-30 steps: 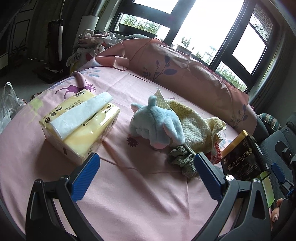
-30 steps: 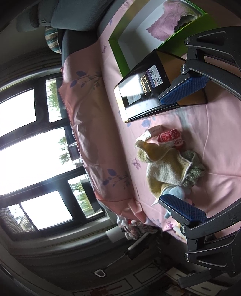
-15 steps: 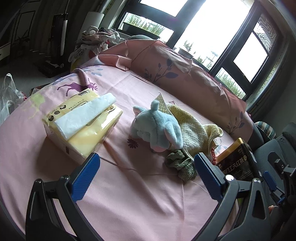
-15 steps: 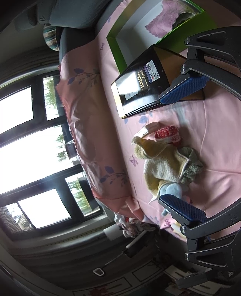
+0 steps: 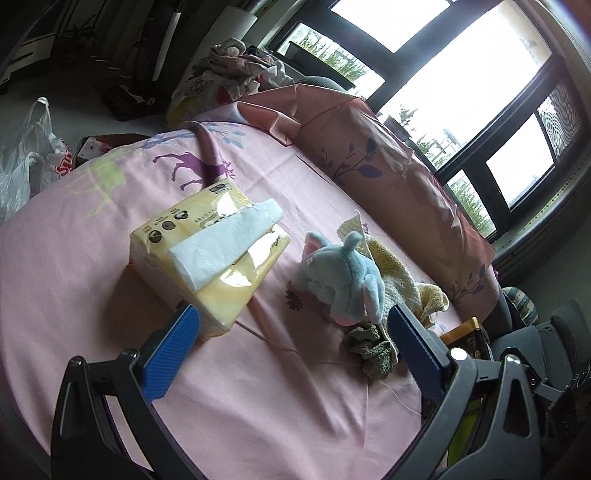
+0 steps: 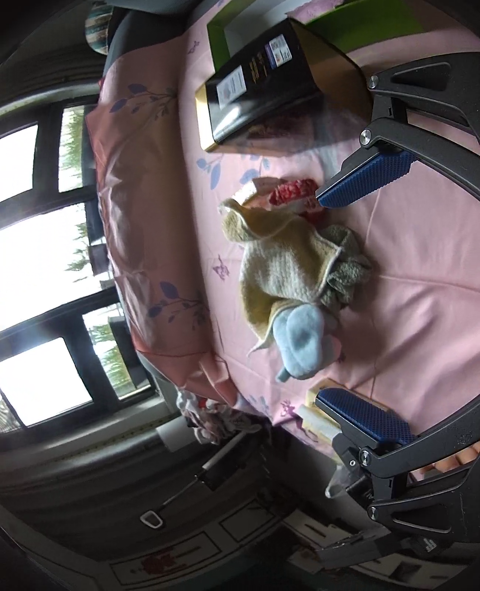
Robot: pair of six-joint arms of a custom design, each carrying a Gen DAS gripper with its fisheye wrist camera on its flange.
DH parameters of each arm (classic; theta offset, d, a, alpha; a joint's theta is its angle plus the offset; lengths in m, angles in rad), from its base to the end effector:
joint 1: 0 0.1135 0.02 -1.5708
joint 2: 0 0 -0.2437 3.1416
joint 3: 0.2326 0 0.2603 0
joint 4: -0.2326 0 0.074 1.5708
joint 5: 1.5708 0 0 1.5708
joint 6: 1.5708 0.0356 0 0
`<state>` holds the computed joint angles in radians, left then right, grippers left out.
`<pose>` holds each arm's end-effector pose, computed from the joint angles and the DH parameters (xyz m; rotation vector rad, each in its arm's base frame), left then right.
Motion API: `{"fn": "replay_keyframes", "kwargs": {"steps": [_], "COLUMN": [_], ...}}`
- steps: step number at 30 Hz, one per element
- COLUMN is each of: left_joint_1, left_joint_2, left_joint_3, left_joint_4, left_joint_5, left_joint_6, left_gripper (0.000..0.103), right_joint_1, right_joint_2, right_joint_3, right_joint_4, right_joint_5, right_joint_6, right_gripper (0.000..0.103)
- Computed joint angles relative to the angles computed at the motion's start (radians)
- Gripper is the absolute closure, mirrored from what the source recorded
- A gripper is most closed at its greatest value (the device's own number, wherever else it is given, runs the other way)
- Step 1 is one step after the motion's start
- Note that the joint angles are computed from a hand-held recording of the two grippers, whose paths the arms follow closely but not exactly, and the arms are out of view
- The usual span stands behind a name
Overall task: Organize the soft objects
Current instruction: 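Move the right tool back to the light-blue plush elephant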
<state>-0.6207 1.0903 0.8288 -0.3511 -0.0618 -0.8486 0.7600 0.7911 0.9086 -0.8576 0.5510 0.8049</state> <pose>0.2105 -0.1478 0.2591 -0.2964 2.2672 -0.7437 0.1362 0.1038 0.3057 0.3201 2.1695 0.2403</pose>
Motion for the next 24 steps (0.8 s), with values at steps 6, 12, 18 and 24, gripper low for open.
{"fn": "replay_keyframes", "kwargs": {"steps": [6,12,18,24], "left_joint_1": [0.088,0.181,0.222,0.242], "left_joint_2": [-0.051,-0.057,-0.062,-0.052], "left_joint_3": [-0.011,-0.024,-0.03,-0.022], "left_joint_4": [-0.052,-0.079,-0.076,-0.091], "left_joint_5": [0.026,0.11,0.157,0.175], "left_joint_6": [-0.001,-0.008,-0.023,-0.01], "left_gripper": [0.002,0.002,0.002,0.002], "right_joint_1": [-0.094,-0.168,-0.157,-0.171], "right_joint_2": [0.24,0.528,0.887,1.01], "right_joint_3": [0.107,0.282,0.625,0.638], "right_joint_4": [0.112,0.114,-0.043,-0.082], "right_joint_5": [-0.275,-0.34,-0.199,-0.173], "right_joint_6": [-0.031,-0.026,-0.075,-0.072], "right_gripper": [0.005,0.005,0.005,0.017]}}
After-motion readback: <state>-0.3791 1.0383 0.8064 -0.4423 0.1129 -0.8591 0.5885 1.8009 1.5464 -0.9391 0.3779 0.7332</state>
